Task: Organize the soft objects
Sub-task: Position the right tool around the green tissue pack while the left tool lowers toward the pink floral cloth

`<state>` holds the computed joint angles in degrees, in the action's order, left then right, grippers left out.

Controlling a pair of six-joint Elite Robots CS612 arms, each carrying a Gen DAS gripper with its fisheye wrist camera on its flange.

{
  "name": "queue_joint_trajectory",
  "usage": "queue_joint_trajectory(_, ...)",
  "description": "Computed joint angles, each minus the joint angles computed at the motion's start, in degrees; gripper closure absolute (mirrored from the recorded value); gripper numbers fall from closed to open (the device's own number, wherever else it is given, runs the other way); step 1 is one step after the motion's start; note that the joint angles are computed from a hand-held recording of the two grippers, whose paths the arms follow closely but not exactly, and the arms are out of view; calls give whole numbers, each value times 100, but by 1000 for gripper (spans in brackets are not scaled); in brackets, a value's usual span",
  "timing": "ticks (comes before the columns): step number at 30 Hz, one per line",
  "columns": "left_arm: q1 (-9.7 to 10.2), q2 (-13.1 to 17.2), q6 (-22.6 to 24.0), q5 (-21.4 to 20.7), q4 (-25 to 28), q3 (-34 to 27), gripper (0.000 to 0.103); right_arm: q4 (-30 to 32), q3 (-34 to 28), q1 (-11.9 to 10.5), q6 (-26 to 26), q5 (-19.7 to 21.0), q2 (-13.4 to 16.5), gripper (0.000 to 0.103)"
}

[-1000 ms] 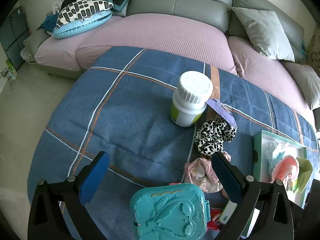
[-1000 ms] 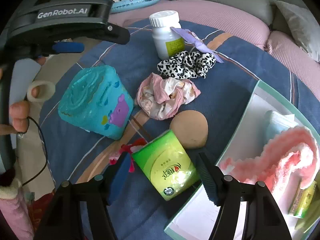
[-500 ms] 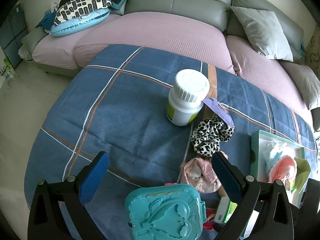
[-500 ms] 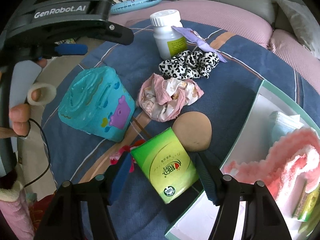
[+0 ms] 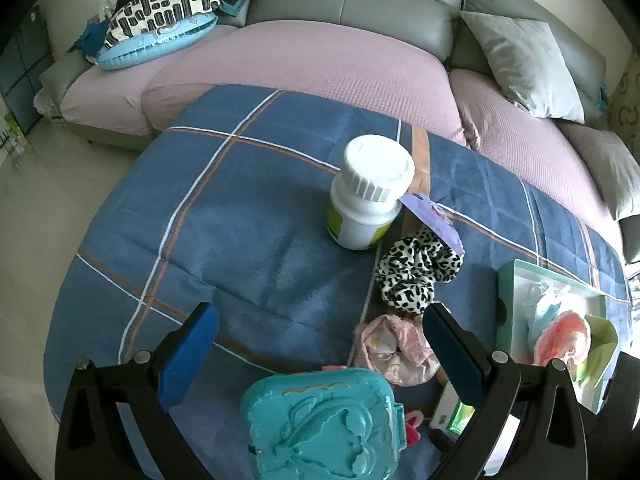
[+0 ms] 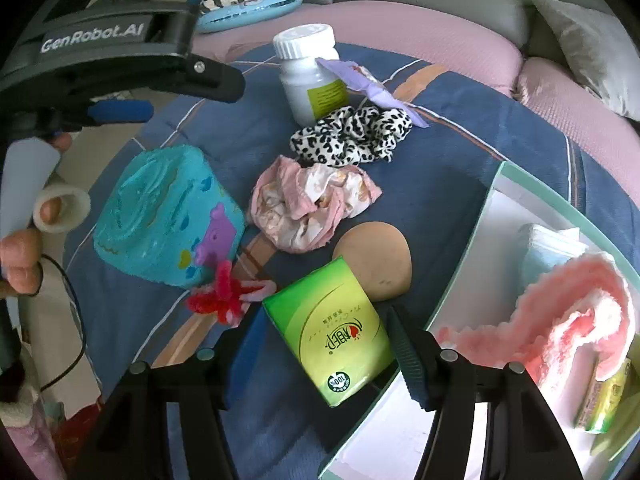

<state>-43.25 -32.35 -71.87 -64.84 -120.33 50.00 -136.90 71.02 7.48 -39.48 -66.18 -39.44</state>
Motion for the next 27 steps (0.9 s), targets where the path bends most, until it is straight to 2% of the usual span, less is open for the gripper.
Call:
queue_joint_trajectory(10, 55, 229, 155, -419, -162, -308, 1, 74, -268, -68, 656, 303, 154, 41)
queue_joint_trajectory(15, 82, 448, 393, -645, -13, -673, 2, 54, -321, -55, 771, 310, 196, 41)
queue_joint_trajectory(21, 102, 690, 613, -857, 315, -1108, 14, 96, -314, -63, 777, 330, 180, 41)
queue_joint_trajectory(23, 101, 760, 646, -889, 466, -1243, 21, 103, -303, -67, 766, 329, 171, 41)
queue_joint_trajectory(27, 110, 900, 770, -957, 696, -1499, 23, 126, -306, -73, 763, 343, 169, 41)
